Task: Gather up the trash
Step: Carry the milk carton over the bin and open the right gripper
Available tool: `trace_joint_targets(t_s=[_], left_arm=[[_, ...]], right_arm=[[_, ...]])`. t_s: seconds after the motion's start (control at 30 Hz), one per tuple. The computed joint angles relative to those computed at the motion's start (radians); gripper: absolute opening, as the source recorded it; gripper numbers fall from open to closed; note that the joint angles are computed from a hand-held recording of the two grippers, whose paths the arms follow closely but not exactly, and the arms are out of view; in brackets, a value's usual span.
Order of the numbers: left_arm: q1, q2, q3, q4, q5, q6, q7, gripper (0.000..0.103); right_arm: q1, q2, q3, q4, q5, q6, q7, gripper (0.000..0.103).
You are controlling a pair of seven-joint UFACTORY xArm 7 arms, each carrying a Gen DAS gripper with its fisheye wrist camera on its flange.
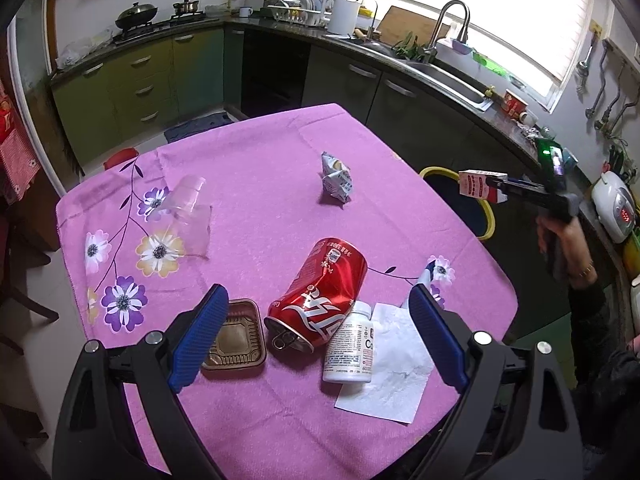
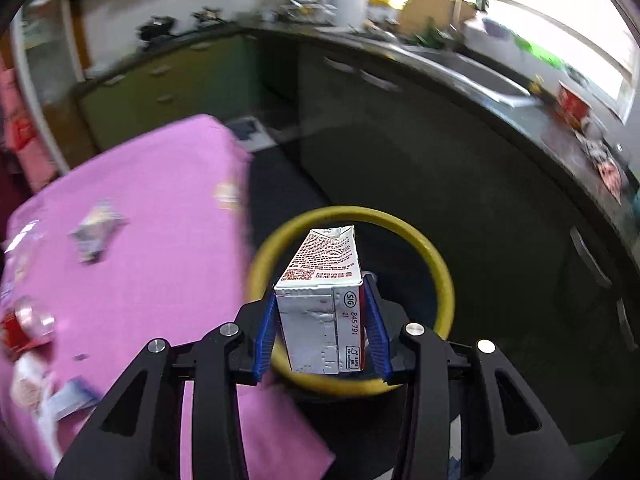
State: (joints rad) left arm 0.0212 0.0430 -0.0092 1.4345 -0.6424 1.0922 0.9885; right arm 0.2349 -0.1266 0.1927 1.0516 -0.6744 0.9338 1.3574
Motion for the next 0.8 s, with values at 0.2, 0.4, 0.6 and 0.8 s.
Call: trace_joint_targets(t_s=[0.2,0.4,0.6,0.8], left_arm=[[-0.003,0.032,-0.004,0.027,0.046,-0.011,-0.060,0.089],[0.002,0.107,-0.013,0.066,0.135,-0.029,-0.159,0.089],[0.028,0.230,-0.019,0.172,0.211,0.015,-0.253,0.087],[0.042,0.315,-0.030,0.241,0.299,0.032,-0.321,0.081]], right_arm=[[-0.053,-0.001,-0.045,-0.098,-0.033,-0.085,0.059,0.066],[-0.055,-0.034,-0.017,-0.138,-0.044,-0.135,0.086,0.066],[-0.047,-0.019,-0.007,-0.125,-0.018,-0.174,0.057,0.067],[-0.033,0.009,-0.007,-0.101,-0.008,-0.187,0.035,0.067]])
